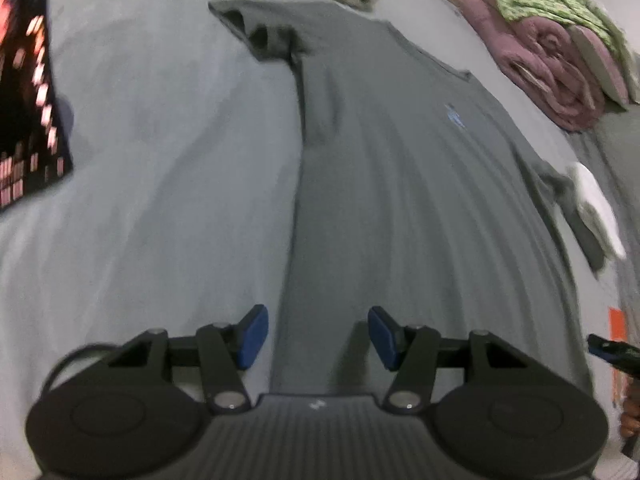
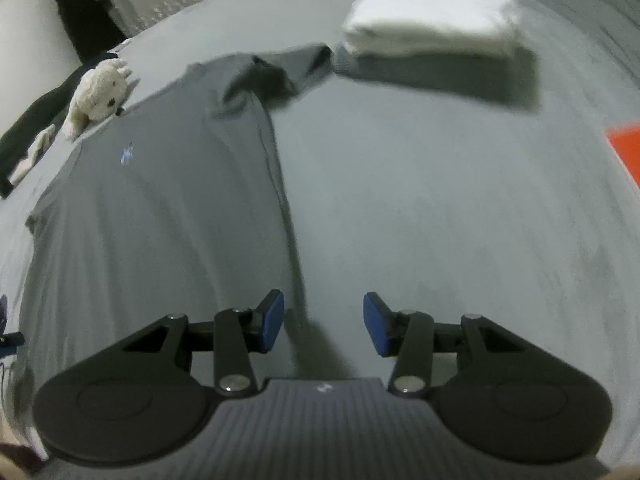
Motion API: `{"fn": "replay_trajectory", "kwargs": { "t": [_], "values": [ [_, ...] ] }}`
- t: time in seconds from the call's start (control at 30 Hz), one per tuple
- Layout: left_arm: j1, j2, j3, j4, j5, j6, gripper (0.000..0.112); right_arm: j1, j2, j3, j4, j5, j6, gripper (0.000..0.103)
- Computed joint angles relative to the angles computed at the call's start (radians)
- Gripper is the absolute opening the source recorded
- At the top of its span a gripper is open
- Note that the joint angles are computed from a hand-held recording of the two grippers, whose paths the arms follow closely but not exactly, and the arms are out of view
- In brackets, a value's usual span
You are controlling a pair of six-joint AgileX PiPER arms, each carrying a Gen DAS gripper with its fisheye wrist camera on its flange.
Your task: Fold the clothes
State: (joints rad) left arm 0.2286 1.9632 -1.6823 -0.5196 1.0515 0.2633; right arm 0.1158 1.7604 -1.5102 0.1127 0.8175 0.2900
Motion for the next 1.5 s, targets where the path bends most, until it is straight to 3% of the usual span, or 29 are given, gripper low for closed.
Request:
{"fn": "replay_trajectory", "kwargs": {
  "t": [0.1, 0.2, 0.43, 0.53, 0.63, 0.67, 0.7, 0.83, 1.13, 1.5],
  "values": [
    [0.042, -0.07, 0.134, -0.089, -0.019, 0.08, 0.057, 0.026, -0.061, 0.104, -0.035, 0.022, 0.062, 0.048],
    [0.094, -0.096, 0.204, -0.174, 0.001, 0.122, 0.057, 0.054, -0.13, 0.203, -0.038, -0.022, 0.075, 0.048],
    [0.155, -0.149, 0.345, -0.286, -0.014, 0.191, 0.047, 0.026, -0.177, 0.255, 0.107, -0.01, 0.044, 0.047],
    [0.131, -0.168, 0.359, -0.25, -0.05, 0.178, 0.036, 0.019, -0.187, 0.281, 0.141, -0.039, 0.062, 0.046],
    [0.121, -0.184, 0.354, -0.199, -0.064, 0.155, 0.005, -0.005, -0.207, 0.316, 0.189, -0.073, 0.082, 0.032],
    [0.131, -0.191, 0.358, -0.206, -0.059, 0.162, 0.005, -0.015, -0.214, 0.324, 0.208, -0.079, 0.079, 0.015],
    [0.145, -0.202, 0.364, -0.228, -0.053, 0.173, 0.005, -0.025, -0.221, 0.333, 0.228, -0.085, 0.076, 0.009],
    [0.193, -0.252, 0.367, -0.29, -0.027, 0.204, 0.005, -0.016, -0.267, 0.324, 0.176, -0.08, 0.118, 0.008],
    [0.273, -0.331, 0.262, -0.288, 0.046, 0.228, 0.004, 0.046, -0.325, 0.147, 0.085, 0.07, 0.141, 0.007],
    [0.217, -0.228, 0.268, -0.007, 0.02, 0.141, 0.0, 0.125, -0.126, 0.128, -0.041, 0.177, 0.174, 0.004]
  ]
}}
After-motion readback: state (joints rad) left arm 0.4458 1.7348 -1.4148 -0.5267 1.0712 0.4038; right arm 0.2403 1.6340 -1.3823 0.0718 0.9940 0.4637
